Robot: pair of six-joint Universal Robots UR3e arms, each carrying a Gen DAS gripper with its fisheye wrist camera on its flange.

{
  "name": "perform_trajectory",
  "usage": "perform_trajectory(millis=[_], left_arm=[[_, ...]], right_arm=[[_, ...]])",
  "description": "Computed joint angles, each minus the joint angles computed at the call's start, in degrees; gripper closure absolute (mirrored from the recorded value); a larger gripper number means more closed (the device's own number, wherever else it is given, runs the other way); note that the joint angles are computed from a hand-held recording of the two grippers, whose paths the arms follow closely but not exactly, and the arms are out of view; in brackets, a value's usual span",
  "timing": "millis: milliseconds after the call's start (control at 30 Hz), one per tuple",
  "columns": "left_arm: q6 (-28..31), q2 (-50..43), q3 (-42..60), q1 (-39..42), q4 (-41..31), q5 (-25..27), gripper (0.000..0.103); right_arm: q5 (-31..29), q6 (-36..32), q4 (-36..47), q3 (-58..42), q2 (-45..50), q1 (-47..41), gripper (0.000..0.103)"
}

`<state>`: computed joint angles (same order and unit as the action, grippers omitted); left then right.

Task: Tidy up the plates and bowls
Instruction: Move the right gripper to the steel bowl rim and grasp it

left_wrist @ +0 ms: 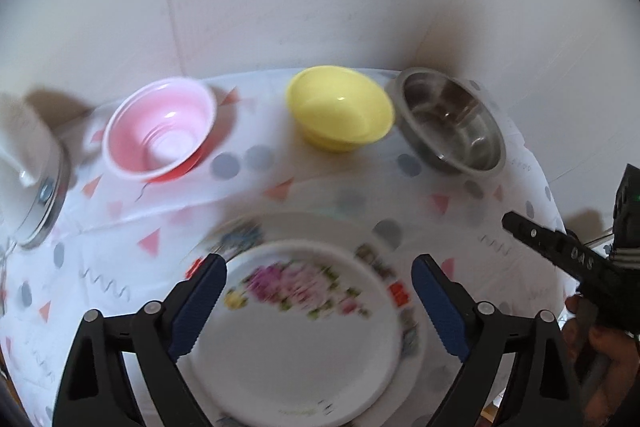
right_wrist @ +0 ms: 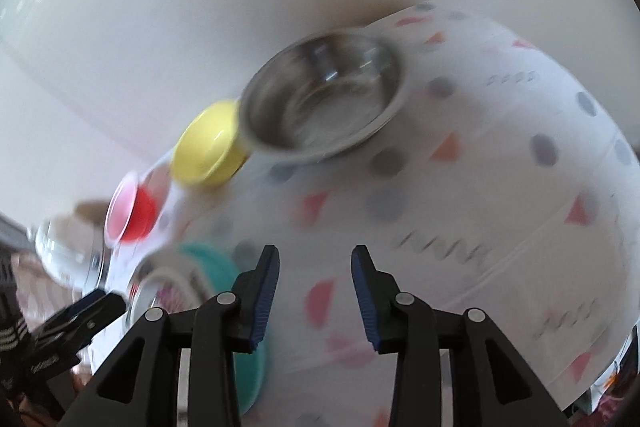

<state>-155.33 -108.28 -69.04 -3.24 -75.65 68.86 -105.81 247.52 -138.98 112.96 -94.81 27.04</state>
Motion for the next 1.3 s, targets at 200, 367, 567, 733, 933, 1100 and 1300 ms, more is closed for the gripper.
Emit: perform_trajectory(millis=[200, 367, 567, 733, 933, 1100, 1300], left_arm=[[-4.23, -7.09, 9.42, -5.36, -1.70, 2.47, 0.008], [-7.76, -11.79, 15.44, -8.10, -3.72, 4.07, 0.008], [-10.70, -15.77, 21.21, -10.32, -5.82, 5.91, 0.008], [-12.26, -19.30, 26.89, -11.84, -7.95, 6.98, 0.008], [-13.85, -24.32, 35.12, -13.79, -11.67, 7.45, 0.008], [-14.79, -28.27, 41.45, -15.15, -14.63, 7.43, 0.008], [-15.69, -33.09, 49.41, -16.87, -17.17, 8.36, 0.008]], right_arm=[[3.24, -4.11, -3.23, 8.20, -8.08, -10.70, 0.063], [8.03, -9.40, -7.68, 11.41, -8.74, -19.22, 0.062], [14.05, -13.98, -12.13, 11.72, -3.38, -25.83, 0.062], [16.50, -16.47, -14.41, 12.20, -0.04, -28.23, 0.063], [20.26, -18.87, -18.25, 15.77, -0.70, -31.01, 0.068], [20.94, -21.89, -17.69, 16.18, -1.94, -31.41, 0.080], [21.84, -21.35, -15.42, 18.57, -6.21, -31.80, 0.085]])
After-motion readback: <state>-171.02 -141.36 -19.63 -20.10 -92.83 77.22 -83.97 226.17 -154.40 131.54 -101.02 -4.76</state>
